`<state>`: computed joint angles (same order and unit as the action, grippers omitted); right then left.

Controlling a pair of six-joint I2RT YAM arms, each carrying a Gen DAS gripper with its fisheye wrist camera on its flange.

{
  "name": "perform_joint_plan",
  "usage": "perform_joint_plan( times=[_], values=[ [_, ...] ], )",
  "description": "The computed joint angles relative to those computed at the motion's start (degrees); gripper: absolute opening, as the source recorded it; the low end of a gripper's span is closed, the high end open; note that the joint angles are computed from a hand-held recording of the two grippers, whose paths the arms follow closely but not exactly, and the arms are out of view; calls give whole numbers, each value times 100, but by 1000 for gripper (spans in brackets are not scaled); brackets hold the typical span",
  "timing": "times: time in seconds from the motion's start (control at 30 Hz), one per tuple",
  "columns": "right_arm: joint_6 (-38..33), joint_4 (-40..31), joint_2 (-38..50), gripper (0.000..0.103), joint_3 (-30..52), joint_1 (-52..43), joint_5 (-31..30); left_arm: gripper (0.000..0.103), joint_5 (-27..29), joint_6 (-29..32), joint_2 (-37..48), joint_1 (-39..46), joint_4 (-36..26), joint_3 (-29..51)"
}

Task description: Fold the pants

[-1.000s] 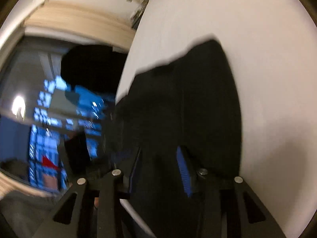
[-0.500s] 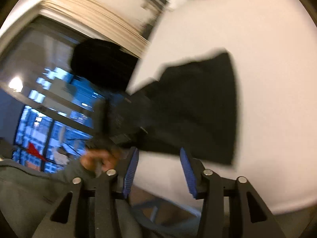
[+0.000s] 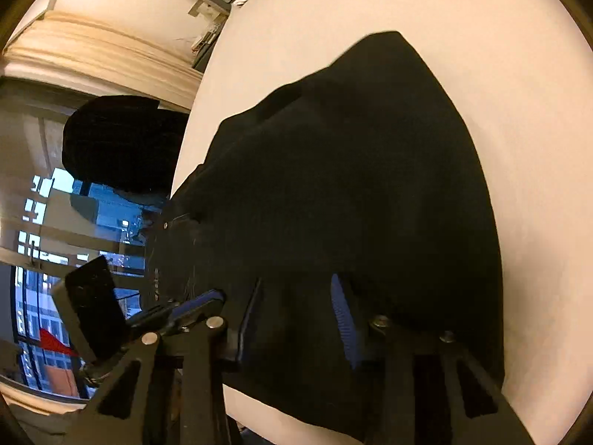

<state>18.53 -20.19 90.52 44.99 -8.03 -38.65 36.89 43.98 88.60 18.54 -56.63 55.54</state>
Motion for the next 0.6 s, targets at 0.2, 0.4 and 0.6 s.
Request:
perform_joint_plan(
  times=[0.2,0.4,0.6],
  values=[
    [323,265,-173,66,-30,539,410,82,929,1144,181,2051,-1481,836],
    [110,349,-345,80,-173,663,628,93,1508,1306,1822,4421,-2803,2582],
    [109,431,-528,77,-382,417,383,93,1722,193,3094,4895,-2858,3589]
  ],
)
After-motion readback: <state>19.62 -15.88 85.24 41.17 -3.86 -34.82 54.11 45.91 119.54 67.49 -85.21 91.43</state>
